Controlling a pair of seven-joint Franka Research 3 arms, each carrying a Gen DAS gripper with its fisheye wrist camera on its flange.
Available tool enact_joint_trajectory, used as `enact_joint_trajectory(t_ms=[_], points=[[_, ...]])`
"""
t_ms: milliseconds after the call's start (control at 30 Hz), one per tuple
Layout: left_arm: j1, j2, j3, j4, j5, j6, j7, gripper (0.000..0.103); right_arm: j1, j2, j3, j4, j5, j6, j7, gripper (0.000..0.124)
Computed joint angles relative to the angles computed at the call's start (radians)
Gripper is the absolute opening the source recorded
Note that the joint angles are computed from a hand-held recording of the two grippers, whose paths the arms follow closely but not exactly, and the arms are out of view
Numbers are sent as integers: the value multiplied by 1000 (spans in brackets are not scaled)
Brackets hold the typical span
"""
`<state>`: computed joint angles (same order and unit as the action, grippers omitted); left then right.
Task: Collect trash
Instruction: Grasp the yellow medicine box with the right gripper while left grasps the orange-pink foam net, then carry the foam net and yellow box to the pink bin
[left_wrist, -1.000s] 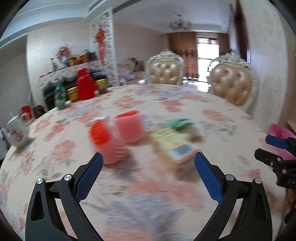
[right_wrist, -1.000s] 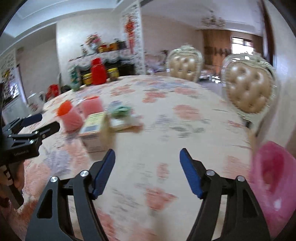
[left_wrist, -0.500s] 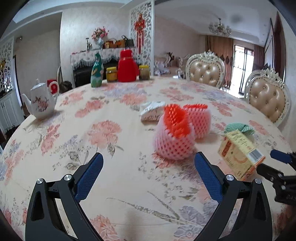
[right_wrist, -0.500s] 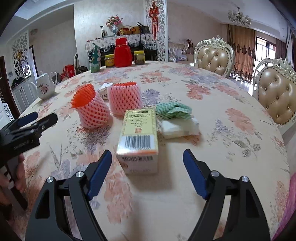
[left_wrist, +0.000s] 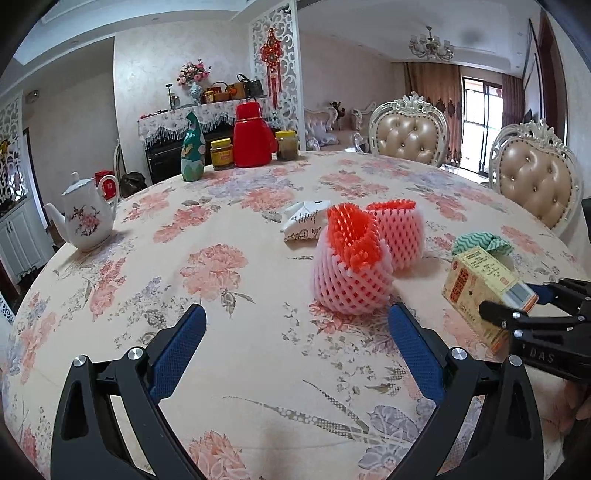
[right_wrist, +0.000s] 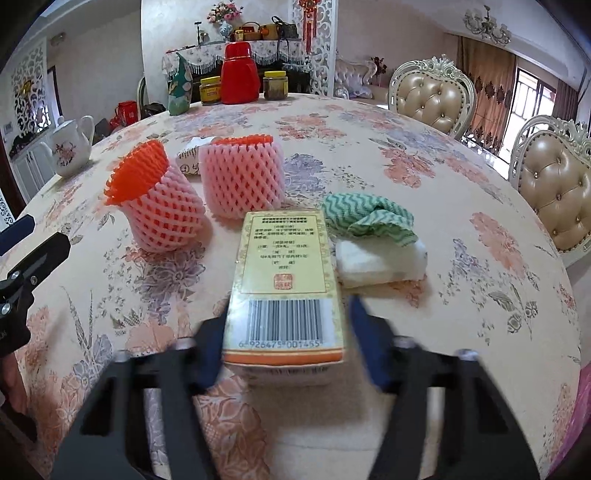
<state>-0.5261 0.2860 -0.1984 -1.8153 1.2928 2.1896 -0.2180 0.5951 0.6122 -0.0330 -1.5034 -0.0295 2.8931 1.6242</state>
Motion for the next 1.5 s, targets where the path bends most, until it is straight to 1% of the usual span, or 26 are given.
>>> enact_joint_trajectory(t_ms=[33,100,167,300,333,400,467,533,600,667,800,867,900,933,967,1000,1033,1067,1100,1167,1267,1500], points=[[1,0,0,-1,-2,4,-2,94,0,-1,0,-2,1,7,2,49],[15,-4,0,-7,-18,48,-3,94,-5,-10,3,-22,10,39,2,48],[23,2,-2,-1,-42,74,6,94,-3,-22,-1,-46,19,79,8,48],[21,23,1,36,-85,90,53,94,5,-37,-16,-78,36,131,18,48],[18,34,2,56,-97,80,76,94,5,-41,-16,-87,43,146,19,48],[7,55,10,94,-107,58,114,94,27,-47,-44,-100,43,166,33,48],[-1,86,21,139,-119,36,148,94,49,-57,-69,-125,41,207,41,48],[1,114,34,175,-144,41,170,94,72,-65,-95,-146,48,244,48,48],[5,152,48,223,-177,49,186,94,61,-67,-82,-150,68,251,34,48],[5,187,61,266,-205,61,210,94,44,-64,-64,-140,90,234,23,48],[-12,261,87,368,-257,47,291,94,13,-60,-31,-128,121,214,10,48],[-26,287,104,405,-271,36,313,93,23,-60,-44,-129,123,212,17,48],[-35,295,114,415,-272,29,316,88,23,-60,-44,-130,122,213,14,48],[-39,299,119,421,-277,27,322,77,37,-60,-59,-131,117,215,20,48],[-34,300,119,419,-291,39,333,69,42,-60,-65,-131,115,217,21,48],[-31,293,122,407,-294,62,331,53,48,-60,-71,-134,111,222,21,48],[-31,282,127,387,-287,87,320,46,54,-60,-77,-135,108,224,23,48],[-38,266,133,367,-274,94,306,41,60,-60,-84,-135,107,226,26,48],[-44,255,135,355,-265,91,296,39,59,-59,-83,-134,107,227,25,48],[-49,215,137,302,-236,110,248,39,60,-59,-86,-134,109,225,28,48],[-55,163,126,243,-188,104,193,39,52,-59,-76,-132,111,221,23,48],[-53,71,68,140,-118,70,112,39,57,-60,-83,-134,110,224,27,48]])
